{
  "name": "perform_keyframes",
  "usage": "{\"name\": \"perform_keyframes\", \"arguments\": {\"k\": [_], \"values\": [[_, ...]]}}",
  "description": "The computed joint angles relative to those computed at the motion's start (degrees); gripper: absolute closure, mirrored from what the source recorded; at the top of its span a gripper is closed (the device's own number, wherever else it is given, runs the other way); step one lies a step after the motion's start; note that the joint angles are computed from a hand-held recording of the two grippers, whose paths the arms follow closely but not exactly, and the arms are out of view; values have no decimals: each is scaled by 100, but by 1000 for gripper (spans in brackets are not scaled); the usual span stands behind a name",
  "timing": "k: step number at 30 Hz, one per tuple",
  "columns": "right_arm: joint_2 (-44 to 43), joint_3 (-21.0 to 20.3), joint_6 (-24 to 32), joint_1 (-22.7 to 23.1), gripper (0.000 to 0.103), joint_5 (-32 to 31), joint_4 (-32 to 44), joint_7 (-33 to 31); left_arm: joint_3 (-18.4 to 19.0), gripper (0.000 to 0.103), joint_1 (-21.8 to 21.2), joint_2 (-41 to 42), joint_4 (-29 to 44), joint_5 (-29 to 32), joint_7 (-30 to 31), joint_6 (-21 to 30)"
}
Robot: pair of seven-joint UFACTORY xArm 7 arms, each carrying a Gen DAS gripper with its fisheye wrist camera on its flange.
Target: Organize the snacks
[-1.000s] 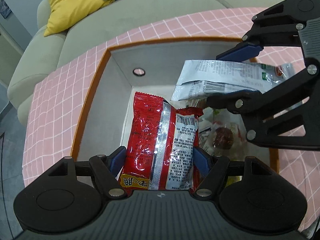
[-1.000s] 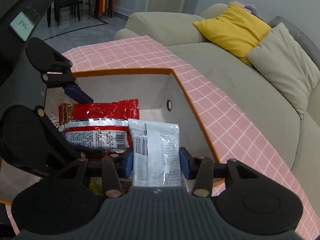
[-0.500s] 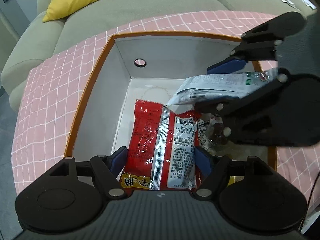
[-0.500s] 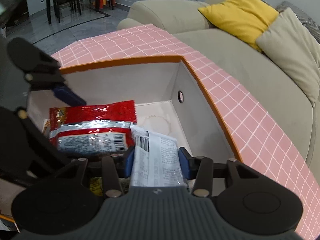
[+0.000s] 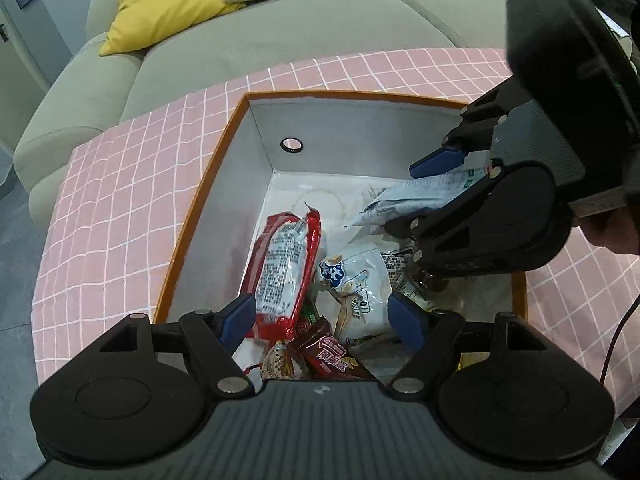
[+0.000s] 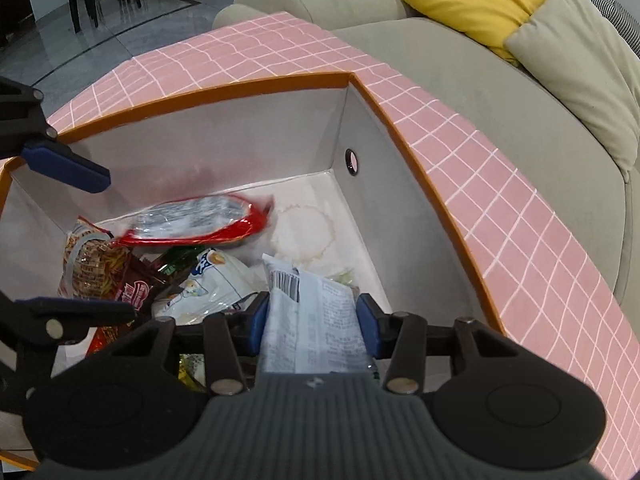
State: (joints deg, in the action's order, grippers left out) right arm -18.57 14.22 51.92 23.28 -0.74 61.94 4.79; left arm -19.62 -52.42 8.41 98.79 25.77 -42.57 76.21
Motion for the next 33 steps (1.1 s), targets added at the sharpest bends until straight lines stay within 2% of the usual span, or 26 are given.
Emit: {"name": "perform_keyframes", "arguments": {"k": [5,8,18,33], "values": [[-56,-47,146,-23,50,172,98,229,-14,15,-49,-27,68,103,-90,69],[-227,-53,142,-65,38,201,61,392,-32,15,-83,-60,116,171,-185,109],[-1211,55,123,-204,26,213,-175,884,-169,15,-369,-161,391,745,-668,339],[-3069,460,440,-482,10,166,-394,1996,-475,15,-1143,-281,808,2491,-2042,910]]}}
